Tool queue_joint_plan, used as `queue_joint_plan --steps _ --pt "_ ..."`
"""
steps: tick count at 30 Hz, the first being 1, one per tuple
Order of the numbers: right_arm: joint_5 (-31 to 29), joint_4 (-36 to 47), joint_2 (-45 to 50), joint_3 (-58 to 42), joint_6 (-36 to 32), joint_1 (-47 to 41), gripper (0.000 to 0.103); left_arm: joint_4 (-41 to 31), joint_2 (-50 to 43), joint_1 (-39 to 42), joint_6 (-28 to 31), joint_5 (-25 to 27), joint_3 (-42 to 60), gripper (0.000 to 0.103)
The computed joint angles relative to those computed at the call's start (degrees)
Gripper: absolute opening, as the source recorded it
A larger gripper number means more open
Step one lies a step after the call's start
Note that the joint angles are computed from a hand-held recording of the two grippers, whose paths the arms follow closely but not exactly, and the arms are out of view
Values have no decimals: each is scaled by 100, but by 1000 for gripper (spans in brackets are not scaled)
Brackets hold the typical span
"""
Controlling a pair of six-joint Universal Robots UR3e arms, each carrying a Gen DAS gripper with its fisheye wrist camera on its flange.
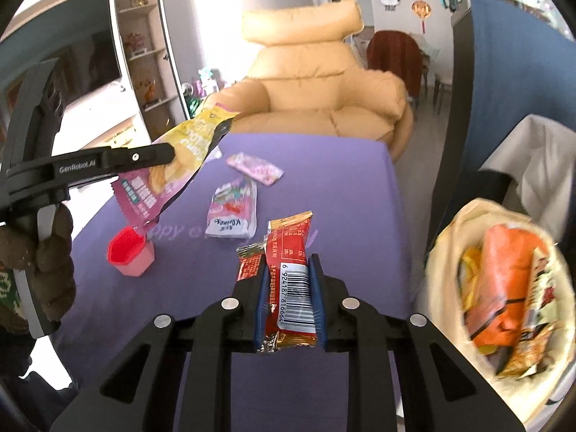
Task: Collect trash
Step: 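Carry the chips pack and red bars over the yellow bag, then open both grippers to drop the chips pack and red bars into the bag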
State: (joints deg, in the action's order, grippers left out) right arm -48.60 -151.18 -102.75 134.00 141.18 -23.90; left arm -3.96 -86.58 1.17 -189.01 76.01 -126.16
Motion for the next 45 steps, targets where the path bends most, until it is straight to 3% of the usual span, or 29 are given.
queue_joint_plan --steps 9,18,23,28,33,38,41,43,45 --pt "672 1255 -1243 0 -653 -1207 21 -266 -13 -484 -50 92 512 9" --pt "1115 2438 -1872 -158 -1425 -2756 21 -505 -1198 -1317 -141 26 1774 9" --pt "1009 2135 -1728 -142 -1484 -3218 21 -820 -2207 -1769 -136 -156 2957 9" --pt "771 1174 -945 -248 -1243 -3586 21 -1469 -3410 -2195 -50 -387 4584 9" --pt "687 793 -305 -513 -1018 -3964 21 -2310 -4597 -2503 52 -687 6280 9" --pt "679 460 167 -684 -786 -4136 21 -3668 -6044 -2723 12 -802 8607 9" --pt "669 355 362 -749 -656 -4067 21 -4264 -6659 -2767 -43 -835 9695 27" --pt "676 360 406 -715 -699 -3990 21 -4103 -6570 -2718 -108 -919 9493 41" --pt "727 395 415 -666 -747 -3855 21 -3726 -6227 -2616 -163 -1008 8849 41"
